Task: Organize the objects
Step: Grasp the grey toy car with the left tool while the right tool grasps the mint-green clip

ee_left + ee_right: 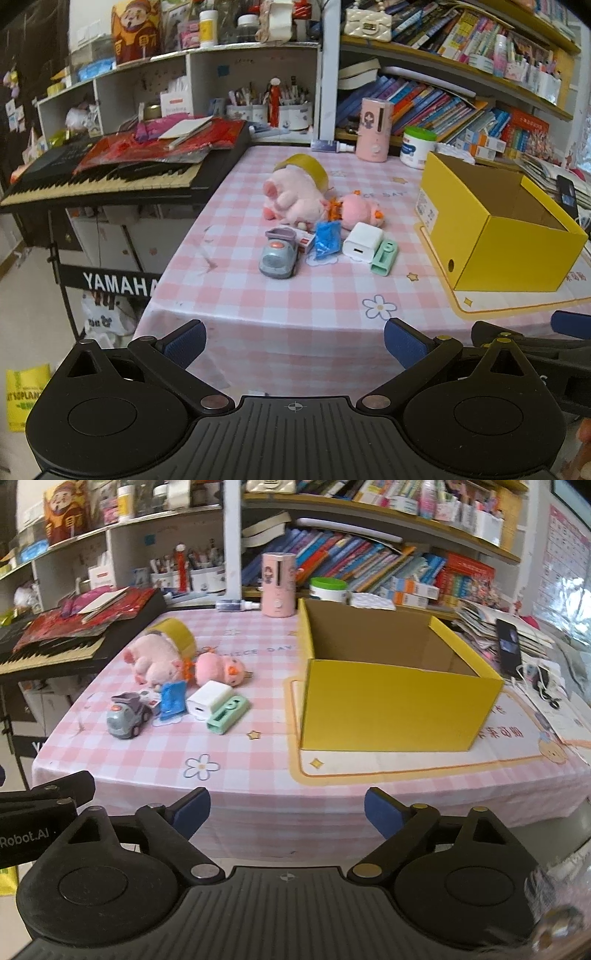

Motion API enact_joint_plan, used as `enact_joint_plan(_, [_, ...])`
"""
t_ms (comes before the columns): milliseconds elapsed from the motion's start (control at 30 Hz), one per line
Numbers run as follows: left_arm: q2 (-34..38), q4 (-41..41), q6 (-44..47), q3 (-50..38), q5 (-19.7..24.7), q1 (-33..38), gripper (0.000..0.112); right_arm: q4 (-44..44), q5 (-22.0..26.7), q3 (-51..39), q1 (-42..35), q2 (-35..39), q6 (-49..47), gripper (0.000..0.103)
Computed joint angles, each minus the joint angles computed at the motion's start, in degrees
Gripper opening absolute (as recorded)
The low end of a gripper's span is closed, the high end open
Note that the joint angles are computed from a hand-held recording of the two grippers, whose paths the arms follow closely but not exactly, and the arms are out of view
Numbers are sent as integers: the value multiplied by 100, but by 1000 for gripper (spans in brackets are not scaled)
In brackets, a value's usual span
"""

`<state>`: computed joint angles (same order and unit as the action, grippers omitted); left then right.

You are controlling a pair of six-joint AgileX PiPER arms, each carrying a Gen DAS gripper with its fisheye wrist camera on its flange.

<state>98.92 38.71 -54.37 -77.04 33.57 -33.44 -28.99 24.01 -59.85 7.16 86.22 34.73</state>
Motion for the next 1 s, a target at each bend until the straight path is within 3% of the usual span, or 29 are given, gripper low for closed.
enact_joint_plan(267, [87, 44, -277, 22, -62, 162, 103, 565, -236, -135, 29, 238, -737, 81])
enact_joint_plan(467, [348, -105, -85, -282, -71, 326, 102, 1824, -377, -558, -128, 687, -2090, 69])
enact_joint_plan(633, [779, -361, 67, -874, 57, 512, 99, 3130, -262, -1145, -291, 1204, -3536, 51])
enact_joint_plan(1000, [2185, -942, 752, -2920, 803, 771, 99, 3663, 427, -3297, -456, 2885, -4325, 48])
